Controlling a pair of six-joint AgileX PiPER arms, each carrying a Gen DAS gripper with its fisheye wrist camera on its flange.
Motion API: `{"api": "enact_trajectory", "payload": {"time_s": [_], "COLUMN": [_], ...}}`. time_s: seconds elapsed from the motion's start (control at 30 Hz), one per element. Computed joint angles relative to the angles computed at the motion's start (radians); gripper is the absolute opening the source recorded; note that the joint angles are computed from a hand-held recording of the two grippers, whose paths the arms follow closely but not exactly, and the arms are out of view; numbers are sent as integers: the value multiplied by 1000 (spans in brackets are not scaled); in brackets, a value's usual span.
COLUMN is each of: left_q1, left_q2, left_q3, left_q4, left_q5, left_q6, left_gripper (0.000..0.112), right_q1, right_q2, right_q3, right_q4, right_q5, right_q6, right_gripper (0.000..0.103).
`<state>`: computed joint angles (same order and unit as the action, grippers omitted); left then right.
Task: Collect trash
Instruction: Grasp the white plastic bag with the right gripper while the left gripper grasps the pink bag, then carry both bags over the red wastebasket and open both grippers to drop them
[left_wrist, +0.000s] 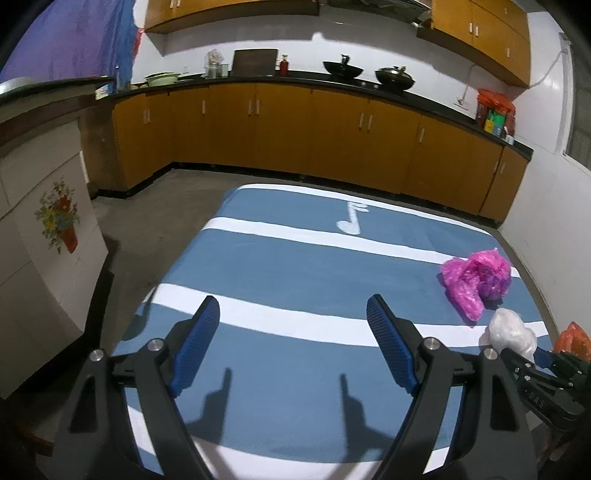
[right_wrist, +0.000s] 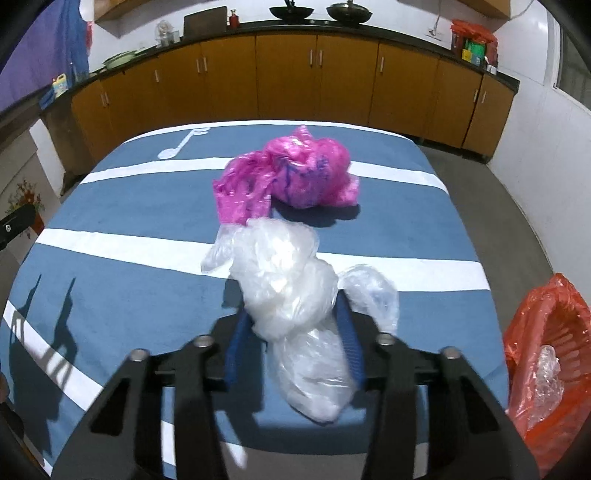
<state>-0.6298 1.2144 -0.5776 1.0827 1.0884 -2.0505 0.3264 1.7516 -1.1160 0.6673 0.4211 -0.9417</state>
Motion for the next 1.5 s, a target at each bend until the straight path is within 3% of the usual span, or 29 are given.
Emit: {"api": "enact_trajectory", "payload": {"time_s": [0.07,0.17,0.43,0.57,0.7,0.83,0.93,0.97,1.07,1.1,1.13,1.17,1.27,1.5], "left_q1": [14,39,151,216,271,312,329,337,368,373,378,377,372,364], "left_q2": [35,101,368,534,667,782,816,826,840,828,827,827,813,721], "left_q3": [-28,-89,-350,-547,-720,-871,-904,-911,-920,-905,-905,-905,-876,-719], "left_q4": [16,44,126,72,-44,-236,-315,-357,-504,-499,-521,-517,-496,-324], "left_q5": [-32,-102,-357,-457,-515,-502,-500,-504,-534,-556,-564,-561,-585,-674], "left_q6": [18,53,233,449,645,883,974,1015,1139,1121,1141,1140,1121,898], "left_gripper": [80,81,88,91,95,95,94,89,54,37,30,16,7,5], "right_q1": [-32,-95,-272,-327,-349,-347,-352,-352,-367,-372,-376,-380,-390,-399], "right_q2": [-14,-43,-84,-78,-54,-32,-29,-30,-38,-42,-45,-49,-62,-102], "right_q3": [13,38,59,55,39,18,9,9,20,24,27,31,39,68], "right_q4": [41,124,290,337,333,327,331,334,347,350,352,351,352,360], "right_q5": [11,36,131,176,194,200,212,214,225,228,230,232,237,239], "right_q6": [-44,-125,-248,-272,-260,-237,-234,-234,-252,-258,-262,-263,-267,-280], "right_gripper": [24,19,15,15,15,15,15,15,15,15,15,15,15,15]}}
